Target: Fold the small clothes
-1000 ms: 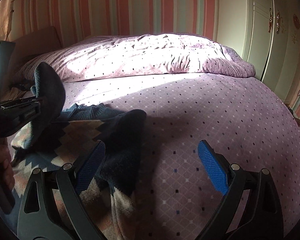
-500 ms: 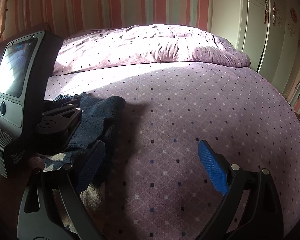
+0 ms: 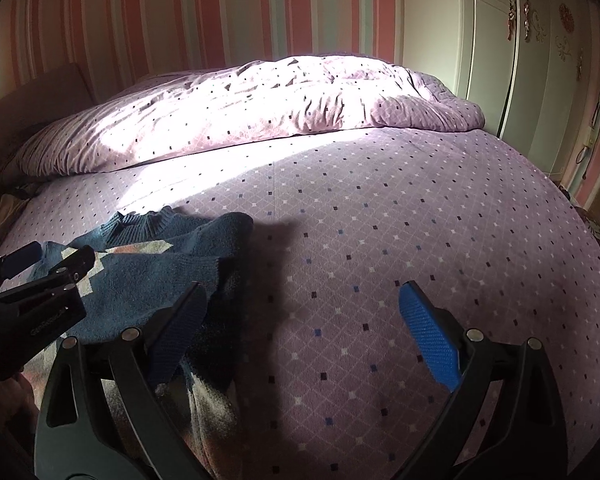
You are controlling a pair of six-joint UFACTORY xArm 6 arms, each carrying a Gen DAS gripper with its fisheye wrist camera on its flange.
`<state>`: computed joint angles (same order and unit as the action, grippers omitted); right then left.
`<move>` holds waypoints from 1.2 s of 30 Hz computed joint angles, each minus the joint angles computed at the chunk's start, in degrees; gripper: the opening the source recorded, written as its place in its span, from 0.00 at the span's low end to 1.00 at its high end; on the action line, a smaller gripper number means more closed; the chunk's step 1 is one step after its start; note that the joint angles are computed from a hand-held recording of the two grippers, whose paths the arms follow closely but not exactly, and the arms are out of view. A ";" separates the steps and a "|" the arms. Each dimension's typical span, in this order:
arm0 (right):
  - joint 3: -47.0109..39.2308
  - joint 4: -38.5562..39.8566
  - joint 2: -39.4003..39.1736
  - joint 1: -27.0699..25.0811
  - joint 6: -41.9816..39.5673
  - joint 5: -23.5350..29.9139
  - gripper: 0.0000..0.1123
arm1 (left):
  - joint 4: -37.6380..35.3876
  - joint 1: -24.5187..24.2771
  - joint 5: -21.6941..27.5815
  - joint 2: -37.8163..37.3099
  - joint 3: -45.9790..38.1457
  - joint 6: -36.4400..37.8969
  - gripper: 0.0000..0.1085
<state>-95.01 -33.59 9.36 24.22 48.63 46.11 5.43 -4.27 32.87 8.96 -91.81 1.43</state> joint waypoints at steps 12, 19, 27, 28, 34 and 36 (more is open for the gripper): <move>-4.74 -5.31 -1.01 9.95 5.68 9.81 0.86 | -19.70 13.83 -0.42 -13.40 11.57 20.73 0.73; 0.60 -9.43 -5.88 17.50 13.64 13.35 0.86 | -33.04 23.68 2.92 -21.94 20.86 35.59 0.73; 11.01 -13.91 -12.28 28.08 22.60 17.13 0.85 | -46.64 35.85 7.42 -33.85 34.83 55.69 0.73; 11.98 -14.39 -12.83 29.18 23.75 17.81 0.85 | -47.56 37.18 7.84 -34.80 35.99 57.36 0.73; 19.67 -15.87 -17.34 35.02 30.03 20.37 0.85 | -53.49 47.32 13.32 -41.04 42.47 65.34 0.73; 22.59 -16.35 -19.10 36.72 31.67 21.43 0.83 | -55.11 49.99 14.61 -42.36 44.02 67.65 0.73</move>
<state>-72.42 -49.94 -9.75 60.94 80.31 67.54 -49.68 45.72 47.47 -33.39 -47.79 69.09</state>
